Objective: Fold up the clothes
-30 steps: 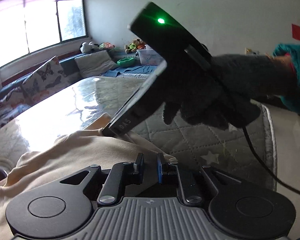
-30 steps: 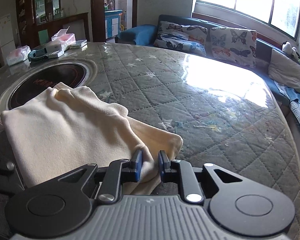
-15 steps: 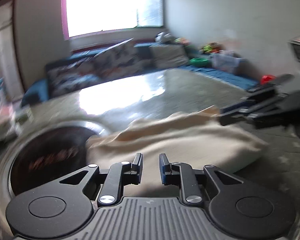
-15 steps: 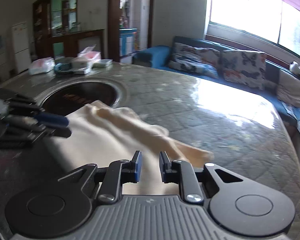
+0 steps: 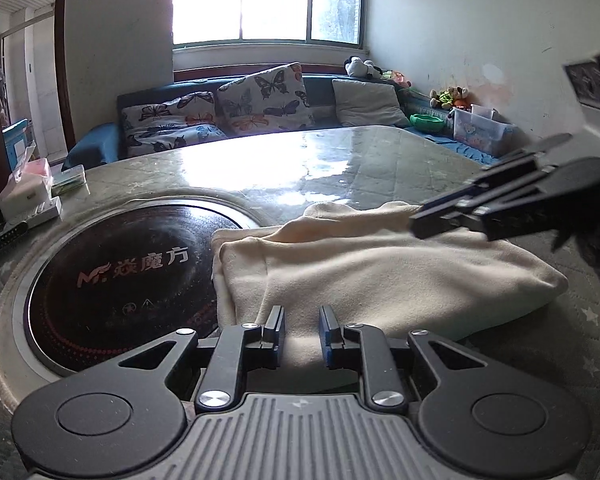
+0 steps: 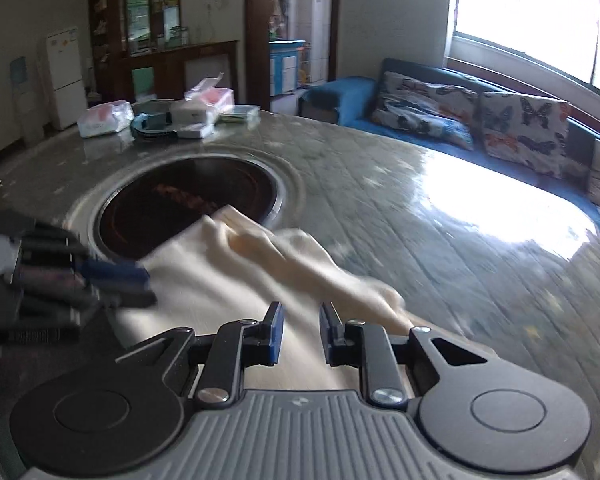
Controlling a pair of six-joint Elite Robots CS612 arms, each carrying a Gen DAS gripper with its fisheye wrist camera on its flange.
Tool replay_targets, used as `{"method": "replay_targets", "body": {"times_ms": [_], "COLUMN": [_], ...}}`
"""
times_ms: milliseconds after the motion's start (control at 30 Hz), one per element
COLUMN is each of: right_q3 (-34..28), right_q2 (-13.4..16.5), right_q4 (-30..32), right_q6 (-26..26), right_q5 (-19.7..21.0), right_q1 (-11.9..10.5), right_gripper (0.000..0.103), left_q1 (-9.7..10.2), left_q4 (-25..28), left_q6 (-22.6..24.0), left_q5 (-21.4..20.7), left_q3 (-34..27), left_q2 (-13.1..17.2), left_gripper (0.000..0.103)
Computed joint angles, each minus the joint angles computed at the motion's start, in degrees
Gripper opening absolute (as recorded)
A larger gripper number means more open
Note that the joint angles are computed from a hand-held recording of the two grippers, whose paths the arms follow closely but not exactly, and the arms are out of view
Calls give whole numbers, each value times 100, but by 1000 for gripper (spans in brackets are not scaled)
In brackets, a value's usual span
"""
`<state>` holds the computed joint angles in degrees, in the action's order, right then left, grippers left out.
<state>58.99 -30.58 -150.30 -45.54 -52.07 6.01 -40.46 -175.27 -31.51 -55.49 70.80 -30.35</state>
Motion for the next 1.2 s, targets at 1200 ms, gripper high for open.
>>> {"method": "replay_targets", "body": {"times_ms": [1200], "right_q3": [1032], "right_q2": [-564], "right_q4": [289], "right_q6": [-2326], "right_q5": [341], "right_q1": [309], "right_gripper": [42], "left_q1": [218], "left_q4": [351], "left_q6": [-1904], "left_q5": [59], "left_q3": [619], "left_q2": [-496], "left_gripper": [44]}}
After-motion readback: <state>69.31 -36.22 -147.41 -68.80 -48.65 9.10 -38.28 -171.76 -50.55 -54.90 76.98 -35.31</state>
